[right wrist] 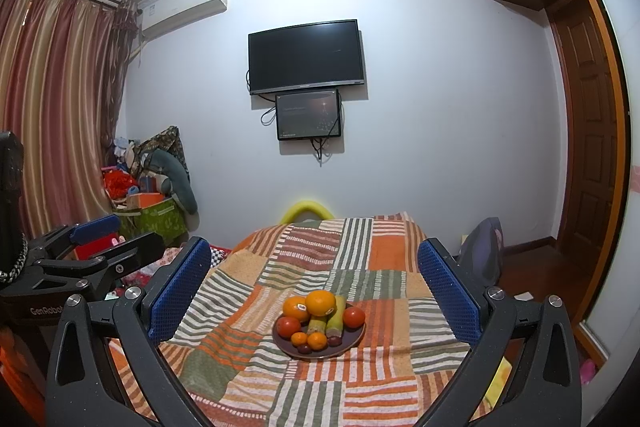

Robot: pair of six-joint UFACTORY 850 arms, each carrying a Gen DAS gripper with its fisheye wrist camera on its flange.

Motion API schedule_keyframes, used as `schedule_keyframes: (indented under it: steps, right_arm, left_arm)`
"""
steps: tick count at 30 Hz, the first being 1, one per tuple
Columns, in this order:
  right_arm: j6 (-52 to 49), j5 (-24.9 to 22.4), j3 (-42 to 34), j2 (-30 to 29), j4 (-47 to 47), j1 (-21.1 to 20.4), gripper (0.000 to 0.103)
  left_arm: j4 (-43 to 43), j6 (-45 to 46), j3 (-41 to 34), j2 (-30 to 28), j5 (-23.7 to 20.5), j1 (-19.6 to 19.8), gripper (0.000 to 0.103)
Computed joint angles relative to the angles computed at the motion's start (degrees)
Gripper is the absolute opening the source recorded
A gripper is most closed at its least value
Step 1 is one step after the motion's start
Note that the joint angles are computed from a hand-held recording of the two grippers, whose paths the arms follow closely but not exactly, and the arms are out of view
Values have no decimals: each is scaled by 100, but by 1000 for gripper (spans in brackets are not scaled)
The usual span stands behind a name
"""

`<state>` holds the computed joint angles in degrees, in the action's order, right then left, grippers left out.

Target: Organize fruits

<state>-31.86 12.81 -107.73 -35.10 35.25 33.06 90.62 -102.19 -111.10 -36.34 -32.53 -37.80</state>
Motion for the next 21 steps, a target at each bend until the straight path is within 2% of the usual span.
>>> schedule_keyframes:
  steps: [21]
  right_arm:
    - [-462, -60, -71, -8, 479, 32, 103]
  left_arm:
    - [-119, 145, -95, -76, 38, -27, 103]
